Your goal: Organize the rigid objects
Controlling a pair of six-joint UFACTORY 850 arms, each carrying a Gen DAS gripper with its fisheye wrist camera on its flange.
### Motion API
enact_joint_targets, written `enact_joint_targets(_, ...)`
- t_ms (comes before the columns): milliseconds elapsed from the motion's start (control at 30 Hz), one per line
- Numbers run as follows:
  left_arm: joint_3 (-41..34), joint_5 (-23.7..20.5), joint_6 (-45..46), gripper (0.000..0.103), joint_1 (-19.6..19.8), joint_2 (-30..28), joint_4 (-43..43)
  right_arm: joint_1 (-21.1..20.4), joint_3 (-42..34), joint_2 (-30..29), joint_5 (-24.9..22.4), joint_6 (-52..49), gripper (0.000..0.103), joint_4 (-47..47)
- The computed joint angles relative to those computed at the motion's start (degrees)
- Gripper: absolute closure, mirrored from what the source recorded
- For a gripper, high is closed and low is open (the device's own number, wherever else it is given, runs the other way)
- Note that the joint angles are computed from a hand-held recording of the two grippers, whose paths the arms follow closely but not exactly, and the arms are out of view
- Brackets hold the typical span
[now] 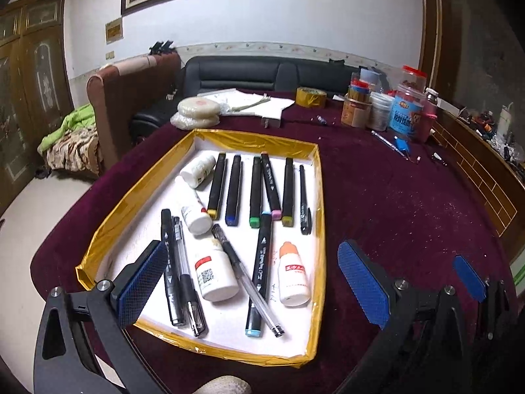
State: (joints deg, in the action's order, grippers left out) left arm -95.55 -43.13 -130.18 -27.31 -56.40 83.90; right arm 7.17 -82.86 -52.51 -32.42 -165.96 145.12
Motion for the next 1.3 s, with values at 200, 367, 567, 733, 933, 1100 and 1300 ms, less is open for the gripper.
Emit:
enact_joint_targets(200,0.86,1.96,-0.36,0.000,0.83,0.18,-0.42,0.60,-0.41,-0.17,1.15,-0.40,0.013,0.50)
enact_joint_targets(367,1.49,2.77,-1.23,0.000,1.24,0.46,-0.09,1.00,-0.23,-0.11,1.81,-1.50,0.013,0.99)
enact_joint_targets(567,1.46,3.60,-0.76,0.000,1.41,0.44,-0.02,1.09,-0.62,-0.26,2.54,-1.33,0.013,0.61)
enact_joint_targets(733,1.44,4.26,-0.64,0.000,1.59,0.50,-0.06,1.08,-0.74,-0.30,2.75,-0.92,0.013,0.18)
enact_joint_targets(933,1.53,6.00,-0.76,0.000,1.91,0.56,-0.19,1.11,-0.56,-0.22,2.53,-0.97,0.013,0.10)
enact_joint_targets(1100,1.34,6.46,-0.49,0.000,1.94,0.41,-0.45,1.19,-0.46,-0.15,2.57,-1.16,0.013,0.17)
enact_joint_targets(1300,1.59,7.24,-1.31,0.000,2.12,0.47,-0.14,1.31,-0.21,-0.09,2.62,-1.32,0.013,0.14)
